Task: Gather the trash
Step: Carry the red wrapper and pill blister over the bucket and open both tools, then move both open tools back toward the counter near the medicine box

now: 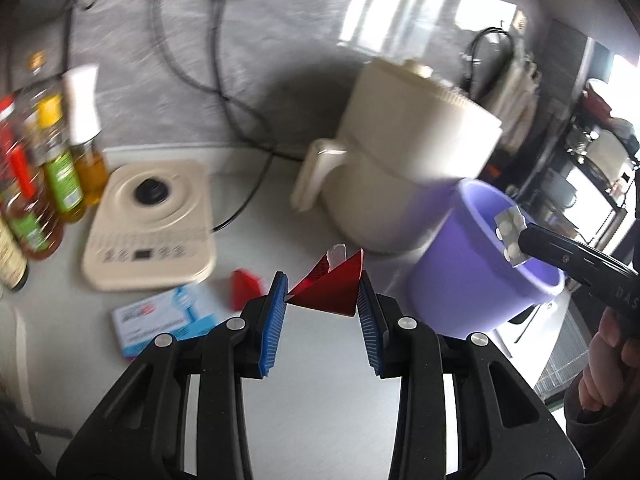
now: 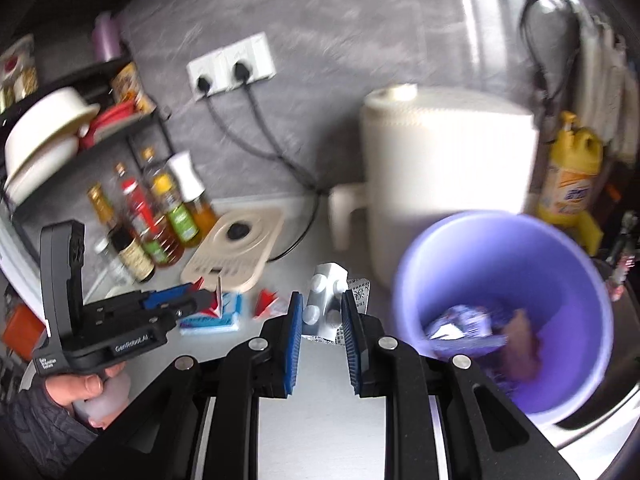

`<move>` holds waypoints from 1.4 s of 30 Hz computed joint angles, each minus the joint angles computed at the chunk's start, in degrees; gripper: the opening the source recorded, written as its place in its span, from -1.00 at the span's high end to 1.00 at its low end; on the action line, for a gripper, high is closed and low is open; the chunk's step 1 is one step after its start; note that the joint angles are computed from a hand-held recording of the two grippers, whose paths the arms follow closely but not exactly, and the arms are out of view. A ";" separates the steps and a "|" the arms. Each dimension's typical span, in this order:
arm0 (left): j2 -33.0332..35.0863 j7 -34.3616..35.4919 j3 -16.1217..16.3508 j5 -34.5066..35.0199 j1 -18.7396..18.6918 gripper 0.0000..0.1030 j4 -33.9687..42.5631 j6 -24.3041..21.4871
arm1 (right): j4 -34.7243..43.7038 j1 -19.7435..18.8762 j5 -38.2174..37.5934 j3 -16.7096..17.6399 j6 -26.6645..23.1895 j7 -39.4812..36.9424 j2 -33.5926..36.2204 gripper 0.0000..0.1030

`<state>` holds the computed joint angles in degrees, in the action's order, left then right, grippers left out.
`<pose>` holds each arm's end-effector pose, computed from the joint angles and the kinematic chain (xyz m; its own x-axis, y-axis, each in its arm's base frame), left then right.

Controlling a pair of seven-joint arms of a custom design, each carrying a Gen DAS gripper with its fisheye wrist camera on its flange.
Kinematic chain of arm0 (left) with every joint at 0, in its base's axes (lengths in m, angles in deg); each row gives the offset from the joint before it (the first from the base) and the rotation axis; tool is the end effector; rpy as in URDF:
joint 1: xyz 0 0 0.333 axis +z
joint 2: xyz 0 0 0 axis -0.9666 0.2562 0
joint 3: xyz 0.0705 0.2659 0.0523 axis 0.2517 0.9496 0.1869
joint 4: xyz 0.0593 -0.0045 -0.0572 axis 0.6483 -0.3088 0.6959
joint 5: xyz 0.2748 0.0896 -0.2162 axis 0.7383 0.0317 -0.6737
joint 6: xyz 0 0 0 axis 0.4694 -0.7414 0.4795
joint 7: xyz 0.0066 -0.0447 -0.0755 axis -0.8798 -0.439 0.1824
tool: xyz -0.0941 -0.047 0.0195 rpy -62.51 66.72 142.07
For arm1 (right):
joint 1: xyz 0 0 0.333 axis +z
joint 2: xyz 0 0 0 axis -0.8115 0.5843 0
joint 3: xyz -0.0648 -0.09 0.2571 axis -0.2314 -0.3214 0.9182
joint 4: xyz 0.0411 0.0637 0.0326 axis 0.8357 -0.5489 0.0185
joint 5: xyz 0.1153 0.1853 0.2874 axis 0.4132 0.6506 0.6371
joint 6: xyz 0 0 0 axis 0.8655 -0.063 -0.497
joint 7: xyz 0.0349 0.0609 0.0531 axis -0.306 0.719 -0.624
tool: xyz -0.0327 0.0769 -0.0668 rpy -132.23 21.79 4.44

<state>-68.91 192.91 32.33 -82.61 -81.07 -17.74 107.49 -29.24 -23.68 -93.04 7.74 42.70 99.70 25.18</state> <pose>0.5897 -0.1805 0.4883 -0.6422 -0.7119 0.2841 -0.6223 0.2679 -0.7355 0.4518 0.3632 0.5495 -0.2999 -0.9388 -0.1697 -0.5695 0.3188 -0.7576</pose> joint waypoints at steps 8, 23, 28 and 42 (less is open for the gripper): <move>0.74 2.38 -2.08 -1.96 -2.05 0.32 3.55 -1.82 | -6.79 -1.69 -1.25 1.45 -7.12 2.14 -9.28 0.61; 0.65 5.68 -3.81 -1.97 -6.15 0.32 6.31 -2.03 | -18.76 -6.49 -0.42 5.87 -14.23 5.95 -24.79 -0.43; 1.52 4.97 -4.21 -0.75 -7.15 0.32 8.75 -3.02 | -23.87 -6.21 2.21 7.05 -16.14 9.58 -29.48 -0.48; 4.73 2.83 -6.94 5.51 -12.32 -0.44 13.14 -4.17 | -32.96 -4.36 5.42 8.20 -19.48 14.49 -37.98 -0.57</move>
<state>-64.18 195.74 25.38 -77.10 -93.39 -4.60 103.32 -62.20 -28.04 -87.62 15.93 23.22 114.19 -12.80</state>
